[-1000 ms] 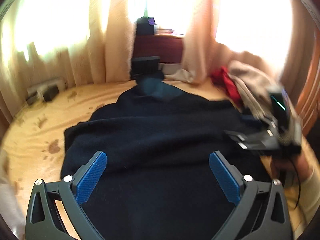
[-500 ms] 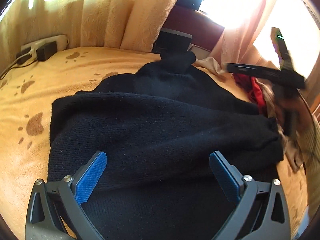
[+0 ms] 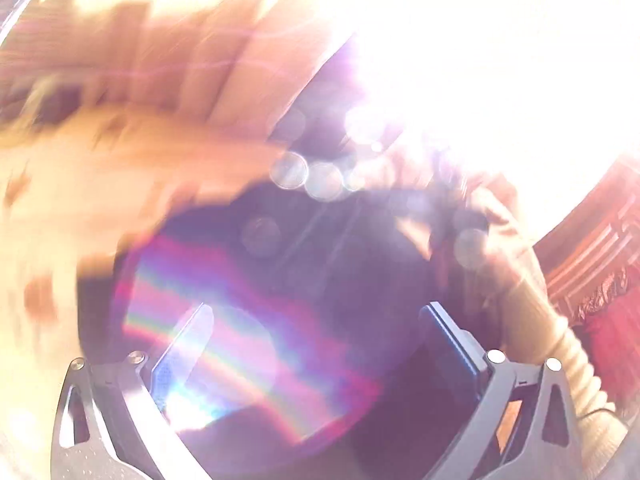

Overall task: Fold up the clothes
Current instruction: 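Close the right gripper on the collar edge while the left gripper closes beside it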

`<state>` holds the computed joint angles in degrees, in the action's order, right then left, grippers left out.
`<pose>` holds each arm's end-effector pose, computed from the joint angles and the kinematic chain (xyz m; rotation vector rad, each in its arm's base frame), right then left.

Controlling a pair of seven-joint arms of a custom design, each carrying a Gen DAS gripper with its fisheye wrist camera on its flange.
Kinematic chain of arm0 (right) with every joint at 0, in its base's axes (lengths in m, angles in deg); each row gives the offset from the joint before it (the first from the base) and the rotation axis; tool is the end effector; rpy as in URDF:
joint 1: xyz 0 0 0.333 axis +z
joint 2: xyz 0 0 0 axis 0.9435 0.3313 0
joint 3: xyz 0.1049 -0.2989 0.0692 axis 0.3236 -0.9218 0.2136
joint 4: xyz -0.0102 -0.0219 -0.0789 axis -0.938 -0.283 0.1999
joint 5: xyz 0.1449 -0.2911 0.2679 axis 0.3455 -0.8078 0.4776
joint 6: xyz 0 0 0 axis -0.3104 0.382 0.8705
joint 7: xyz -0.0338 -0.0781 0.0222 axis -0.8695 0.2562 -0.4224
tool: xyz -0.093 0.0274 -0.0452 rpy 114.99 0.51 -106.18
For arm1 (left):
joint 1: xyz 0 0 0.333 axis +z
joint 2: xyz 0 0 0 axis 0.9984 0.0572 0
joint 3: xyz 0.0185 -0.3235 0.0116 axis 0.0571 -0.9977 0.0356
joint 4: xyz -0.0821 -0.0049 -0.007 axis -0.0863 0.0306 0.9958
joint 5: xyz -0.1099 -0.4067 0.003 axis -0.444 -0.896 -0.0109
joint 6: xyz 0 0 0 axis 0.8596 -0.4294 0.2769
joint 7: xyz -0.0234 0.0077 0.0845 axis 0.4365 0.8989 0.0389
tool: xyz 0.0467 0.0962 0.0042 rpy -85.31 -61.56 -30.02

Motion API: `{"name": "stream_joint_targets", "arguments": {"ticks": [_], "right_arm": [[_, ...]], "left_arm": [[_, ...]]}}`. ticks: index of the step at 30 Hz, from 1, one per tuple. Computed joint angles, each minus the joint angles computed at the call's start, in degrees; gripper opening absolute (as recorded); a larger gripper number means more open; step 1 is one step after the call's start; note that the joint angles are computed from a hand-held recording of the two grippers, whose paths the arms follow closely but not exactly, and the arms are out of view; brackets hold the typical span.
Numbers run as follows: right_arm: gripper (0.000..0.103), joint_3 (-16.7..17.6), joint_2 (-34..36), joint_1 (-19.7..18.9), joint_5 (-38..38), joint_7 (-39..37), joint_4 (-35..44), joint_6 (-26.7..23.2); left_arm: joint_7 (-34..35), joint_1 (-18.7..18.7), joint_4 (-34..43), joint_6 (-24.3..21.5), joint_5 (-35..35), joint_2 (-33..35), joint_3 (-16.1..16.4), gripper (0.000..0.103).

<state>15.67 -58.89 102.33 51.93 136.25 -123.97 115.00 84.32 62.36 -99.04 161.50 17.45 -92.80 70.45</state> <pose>0.5609 0.4124 0.3951 -2.1104 1.4838 -0.3795 0.4663 -0.3207 0.4496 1.5481 -2.3952 1.3004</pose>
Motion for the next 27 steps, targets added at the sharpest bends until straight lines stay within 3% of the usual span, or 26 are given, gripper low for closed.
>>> {"name": "stream_joint_targets", "arguments": {"ticks": [2, 3, 5, 7, 9, 12, 13, 17, 19, 22, 23, 24, 26, 27], "right_arm": [[0.015, -0.27, -1.13, 0.12, -0.3, 0.93, -1.73, 1.91], [0.014, -0.43, -1.92, 0.04, -0.3, 1.65, -2.99, 3.51], [0.013, -0.29, -3.6, -0.59, 0.46, 2.61, -5.72, 7.18], [0.012, 0.2, -5.03, -1.64, 1.99, 2.31, -8.14, 10.49], [0.012, 0.89, -5.93, -2.61, 3.62, 1.14, -9.6, 12.04], [0.012, 1.63, -5.99, -3.53, 5.96, -1.02, -9.42, 11.1], [0.012, 2.74, -5.38, -4.51, 7.65, -1.9, -8.22, 10.27], [0.013, 14.37, -4.32, -15.02, 28.69, -18.84, -8.99, 13.12], [0.019, 18.08, -3.57, -18.18, 36.0, -24.49, -8.75, 13.75], [0.053, 20.31, -2.94, -19.98, 43.04, -29.57, -8.08, 13.71], [0.061, 21.03, -2.82, -20.5, 45.42, -31.23, -7.96, 14.13], [0.062, 21.8, -2.69, -21.06, 47.83, -32.93, -7.8, 14.54], [0.062, 25.12, -2.12, -23.79, 54.06, -38.71, -7.06, 14.56], [0.062, 25.52, -2.13, -24.01, 55.88, -40.35, -6.9, 14.68]], "left_arm": [[3.99, 0.28, 5.96, 3.85, 4.51, 5.01, -0.53, 0.103], [7.84, 0.98, 9.78, 3.34, 5.56, 8.21, -0.77, 0.103], [13.12, 3.26, 17.76, -2.27, 8.43, 14.88, -1.45, 0.103], [11.59, 4.63, 25.24, -9.08, 14.2, 21.19, -1.61, 0.103], [6.62, 5.7, 33.36, -18.43, 18.8, 27.54, -1.74, 0.103], [-0.79, 6.44, 42.9, -27.46, 22.76, 34.95, -2.81, 0.103], [-1.02, 6.53, 44.31, -28.16, 24.03, 36.15, -3.43, 0.103], [-1.85, 6.36, 47.9, -29.85, 30.46, 39.06, -5.07, 0.103], [-3.45, 6.76, 49.62, -30.03, 32.03, 40.4, -5.97, 0.103], [-4.95, 9.0, 53.9, -33.22, 30.11, 43.55, -8.42, 0.101], [-5.21, 9.5, 54.94, -33.97, 29.62, 44.33, -8.87, 0.093], [-5.98, 9.74, 56.13, -34.82, 29.49, 45.12, -8.93, 0.084], [-9.2, 9.83, 57.49, -35.01, 29.73, 45.97, -8.2, 0.04], [-10.49, 10.17, 57.58, -34.61, 29.44, 46.12, -8.11, 0.031]]}}
